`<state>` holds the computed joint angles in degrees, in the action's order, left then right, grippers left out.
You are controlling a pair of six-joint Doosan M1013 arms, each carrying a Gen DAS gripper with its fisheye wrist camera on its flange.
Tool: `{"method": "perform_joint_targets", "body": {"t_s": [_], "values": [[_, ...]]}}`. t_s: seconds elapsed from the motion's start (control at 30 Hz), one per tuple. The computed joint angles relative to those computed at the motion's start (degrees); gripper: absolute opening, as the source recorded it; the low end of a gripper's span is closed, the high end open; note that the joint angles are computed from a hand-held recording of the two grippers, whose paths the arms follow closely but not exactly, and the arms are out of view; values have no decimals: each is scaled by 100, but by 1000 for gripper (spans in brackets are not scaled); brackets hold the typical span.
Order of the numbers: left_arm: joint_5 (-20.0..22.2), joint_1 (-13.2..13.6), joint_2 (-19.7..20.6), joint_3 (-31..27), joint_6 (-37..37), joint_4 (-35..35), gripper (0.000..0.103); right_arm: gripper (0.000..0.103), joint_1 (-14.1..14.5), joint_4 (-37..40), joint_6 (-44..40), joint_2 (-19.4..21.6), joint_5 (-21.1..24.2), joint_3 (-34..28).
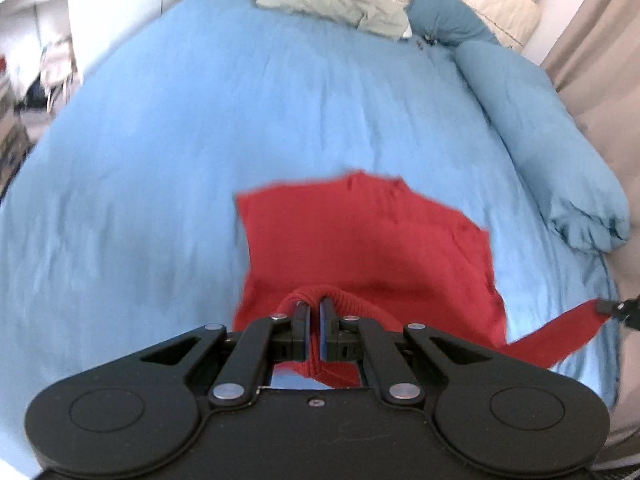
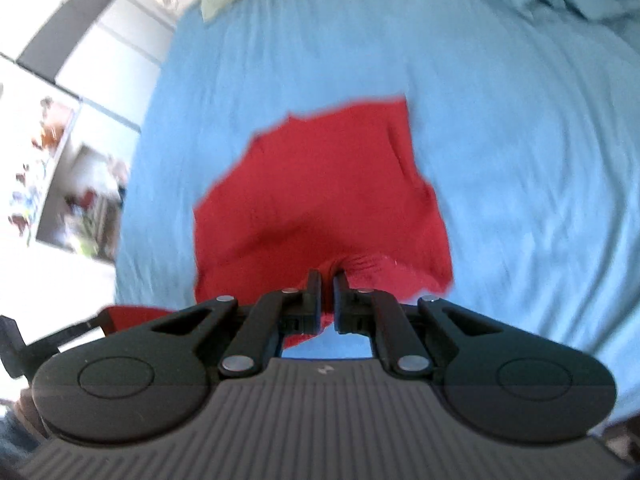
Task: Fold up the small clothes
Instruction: 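Lift the hem with both grippers and fold it toward the collar, then open both grippers and release the folded hem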
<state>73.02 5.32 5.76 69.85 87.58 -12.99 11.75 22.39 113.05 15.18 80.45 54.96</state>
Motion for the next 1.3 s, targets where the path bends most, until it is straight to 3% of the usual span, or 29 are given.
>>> {"method": "perform_joint_targets", "body": {"t_s": [0.17,0.37,0.57,0.83,0.9,0.93,0.97,1.03,1.1,1.2,1.3], "values": [[-623,-19,598,-327,101,15,4,21,-36,-70,135,703,-364,-813],[-1467,-98,1346,-448,-164,261,4,21,-79,-69,328,1505,-1063,-1154],[-1658,-174,1864,-515,-666,721,4,21,37,-741,461,2176,-1359,-1329],[-1643,-216,2045,-537,-911,1032,7,21,135,-1209,188,2537,-1481,-1522],[-1678,-257,2027,-549,-1106,1110,12,25,155,-1284,68,2595,-1446,-1604],[-1720,-259,1989,-534,-1175,1115,24,35,175,-1382,42,2598,-1437,-1634],[-1795,-276,1927,-497,-1262,1204,55,60,192,-1465,1,2597,-1420,-1664],[-2101,-361,1748,-330,-1438,1651,86,85,232,-1719,-67,2582,-1516,-1714],[-2421,-454,1509,-85,-1297,1956,88,87,279,-1987,-191,2404,-1783,-1524],[-2331,-591,1236,141,-998,1948,95,88,414,-2261,-756,2212,-1858,-1394],[-2210,-759,996,426,-805,1908,99,103,597,-2379,-1203,1943,-2031,-1023]]}}
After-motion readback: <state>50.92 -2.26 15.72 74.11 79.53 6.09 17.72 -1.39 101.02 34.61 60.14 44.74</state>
